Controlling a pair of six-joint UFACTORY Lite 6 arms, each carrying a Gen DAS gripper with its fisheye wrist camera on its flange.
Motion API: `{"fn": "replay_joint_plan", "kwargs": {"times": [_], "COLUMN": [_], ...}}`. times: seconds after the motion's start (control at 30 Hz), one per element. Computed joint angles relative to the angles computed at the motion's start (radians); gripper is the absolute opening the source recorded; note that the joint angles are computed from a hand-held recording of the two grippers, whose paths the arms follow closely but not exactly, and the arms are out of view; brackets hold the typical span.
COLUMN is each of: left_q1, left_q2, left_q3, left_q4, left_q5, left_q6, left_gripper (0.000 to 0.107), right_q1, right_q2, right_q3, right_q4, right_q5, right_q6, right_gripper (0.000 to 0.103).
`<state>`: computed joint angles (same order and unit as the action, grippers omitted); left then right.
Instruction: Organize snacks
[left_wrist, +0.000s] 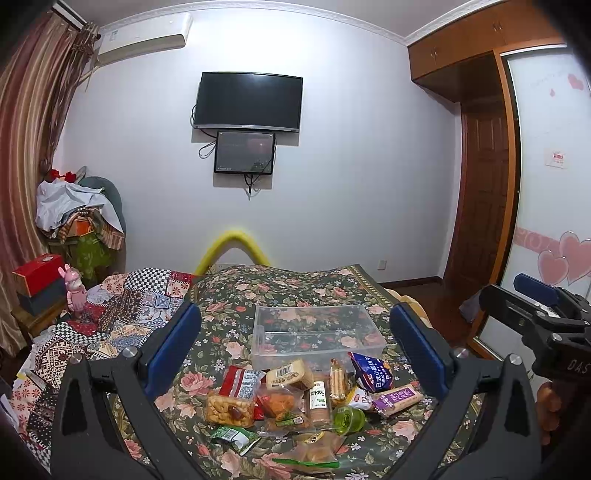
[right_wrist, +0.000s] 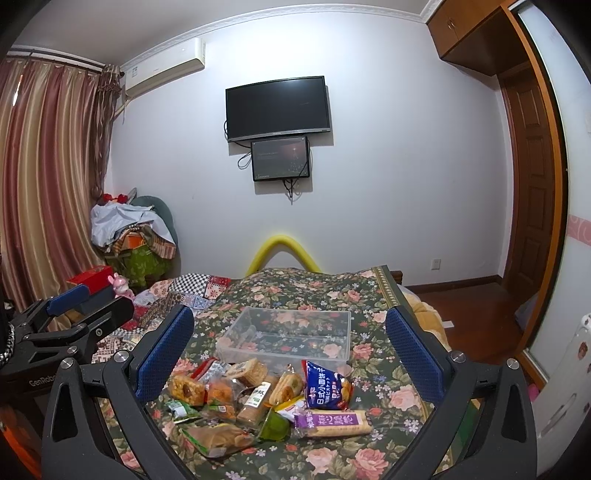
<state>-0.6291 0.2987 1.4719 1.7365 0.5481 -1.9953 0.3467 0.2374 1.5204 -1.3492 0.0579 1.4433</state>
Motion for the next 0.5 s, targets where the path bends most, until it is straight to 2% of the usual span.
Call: {"fn": "replay_joint_plan", "kwargs": {"times": [0.23,0.5], "left_q1": [-0.001,0.018], "left_q2": [-0.001,0.024], "left_q3": [-0.003,0.021], "left_q4": [0.000,-0.025], "left_q5": [-0.001,-0.018], "left_q6": [-0.004,0.022], "left_gripper": [0.103,0.103], "right_q1": [0.000,0.000], "right_q2": [0.001,0.027], "right_q3": [-0.001,0.017], "right_q4": [0.050,0.198], "right_q5": [-0.002,-0.001], "right_q6": [-0.047,-0.192], "right_gripper": [0.103,0.103]}}
